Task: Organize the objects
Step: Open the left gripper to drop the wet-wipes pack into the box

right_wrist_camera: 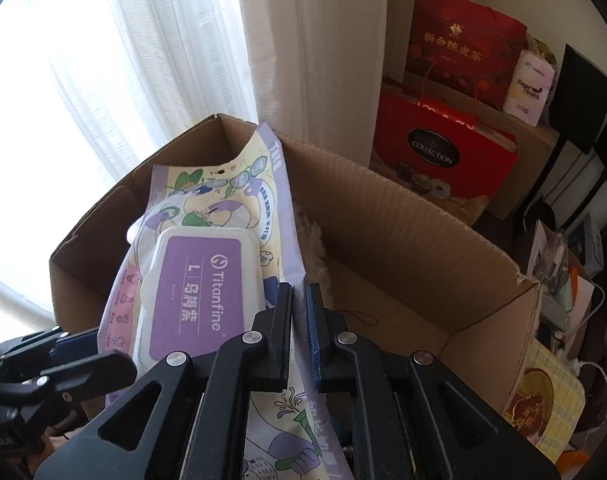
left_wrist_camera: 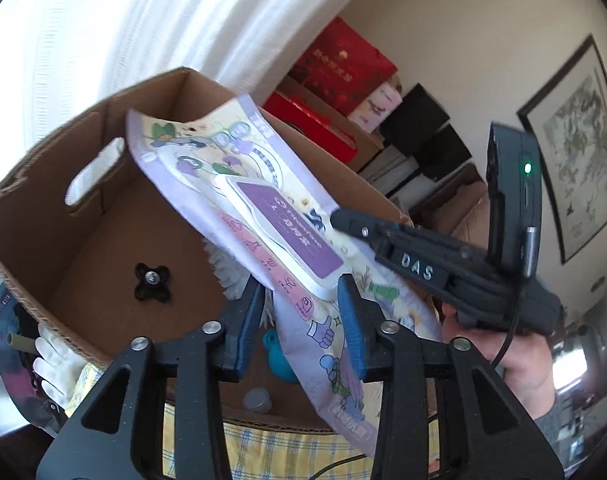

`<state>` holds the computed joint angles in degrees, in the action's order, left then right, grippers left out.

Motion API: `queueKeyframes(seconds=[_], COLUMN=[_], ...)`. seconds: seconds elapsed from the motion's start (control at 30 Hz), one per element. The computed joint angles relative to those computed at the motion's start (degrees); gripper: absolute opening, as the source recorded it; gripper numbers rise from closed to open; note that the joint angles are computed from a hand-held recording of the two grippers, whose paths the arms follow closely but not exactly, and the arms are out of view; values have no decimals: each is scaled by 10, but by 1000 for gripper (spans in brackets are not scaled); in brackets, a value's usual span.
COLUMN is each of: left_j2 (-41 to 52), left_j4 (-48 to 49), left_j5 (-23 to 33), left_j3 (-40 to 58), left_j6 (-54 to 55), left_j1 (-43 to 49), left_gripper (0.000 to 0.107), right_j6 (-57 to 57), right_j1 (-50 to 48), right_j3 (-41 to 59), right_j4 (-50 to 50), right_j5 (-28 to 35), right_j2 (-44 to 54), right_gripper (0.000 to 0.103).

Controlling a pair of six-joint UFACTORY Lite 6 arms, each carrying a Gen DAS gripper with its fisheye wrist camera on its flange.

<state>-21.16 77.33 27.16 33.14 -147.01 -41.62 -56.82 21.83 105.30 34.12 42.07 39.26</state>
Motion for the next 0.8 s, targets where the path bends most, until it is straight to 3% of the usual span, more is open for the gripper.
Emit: queueKeyframes(seconds=[0.2,0.3,0.43,0.6,0.8], left_j2=[90,107,103,115,134], left_j4=[-96,-115,-111,-146,-165], left_j5=[-23,-26,2,54,99], left_j3=[90,112,127,171,218], left_j6=[136,166,164,223,260], left_j1=[-11,-19,-36,-57,-78], left_gripper=[44,48,68,82,86], right_j6=[5,-7,-42,-79,-120], right_j1=[-20,-38,-63,-102,-145], right_j3=[-10,-13,-58,-120,-183], right_j4=[15,39,69,91,110], right_j5=[-34,-20,-8,-1,8], right_j2=[-22,-36,-85,-142,-190], right_gripper=[14,23,29,47,54])
